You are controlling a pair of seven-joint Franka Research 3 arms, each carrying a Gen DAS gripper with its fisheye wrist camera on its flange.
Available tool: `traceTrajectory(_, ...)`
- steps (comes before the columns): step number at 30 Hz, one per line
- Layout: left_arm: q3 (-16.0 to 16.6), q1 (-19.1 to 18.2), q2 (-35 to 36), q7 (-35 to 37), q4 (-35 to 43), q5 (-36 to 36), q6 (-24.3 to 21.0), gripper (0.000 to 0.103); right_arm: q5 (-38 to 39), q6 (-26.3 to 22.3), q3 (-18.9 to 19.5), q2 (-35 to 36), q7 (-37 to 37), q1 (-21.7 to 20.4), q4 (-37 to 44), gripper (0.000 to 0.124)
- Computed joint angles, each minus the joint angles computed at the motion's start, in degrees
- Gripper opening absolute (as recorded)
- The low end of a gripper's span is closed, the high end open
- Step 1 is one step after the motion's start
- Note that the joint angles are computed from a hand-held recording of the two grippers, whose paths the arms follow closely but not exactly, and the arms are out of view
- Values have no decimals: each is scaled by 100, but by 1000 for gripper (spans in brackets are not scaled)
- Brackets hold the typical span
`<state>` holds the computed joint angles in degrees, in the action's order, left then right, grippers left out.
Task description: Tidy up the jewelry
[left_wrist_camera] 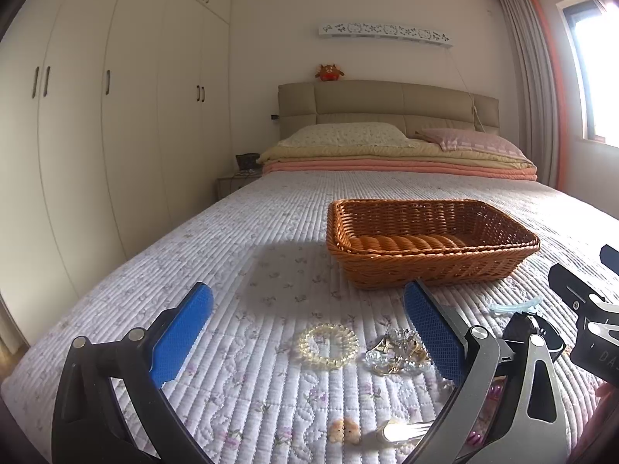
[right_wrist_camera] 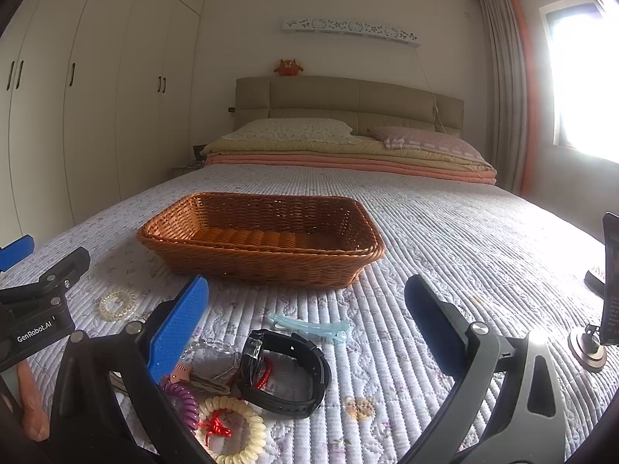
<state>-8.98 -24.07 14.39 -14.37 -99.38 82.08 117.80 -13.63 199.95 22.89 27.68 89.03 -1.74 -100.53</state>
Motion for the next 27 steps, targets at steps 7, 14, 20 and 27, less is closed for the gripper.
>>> traceTrajectory(7,25,4,44,44,70,-48,36,96,2,-5,-41,6,-33,45,13,97)
traceTrajectory(14,29,-15,54,23,65,-40,0,96,66,12,-101,2,-84,124,-1,97)
traceTrajectory(20,34,-74,122,60,134,6,-106,96,92,-4,-90,-2,-88,120,-6,97)
traceTrajectory(27,47,-108,150,68,159,17,-148,96,95,-1,-72,-2,-94,103,-12,97)
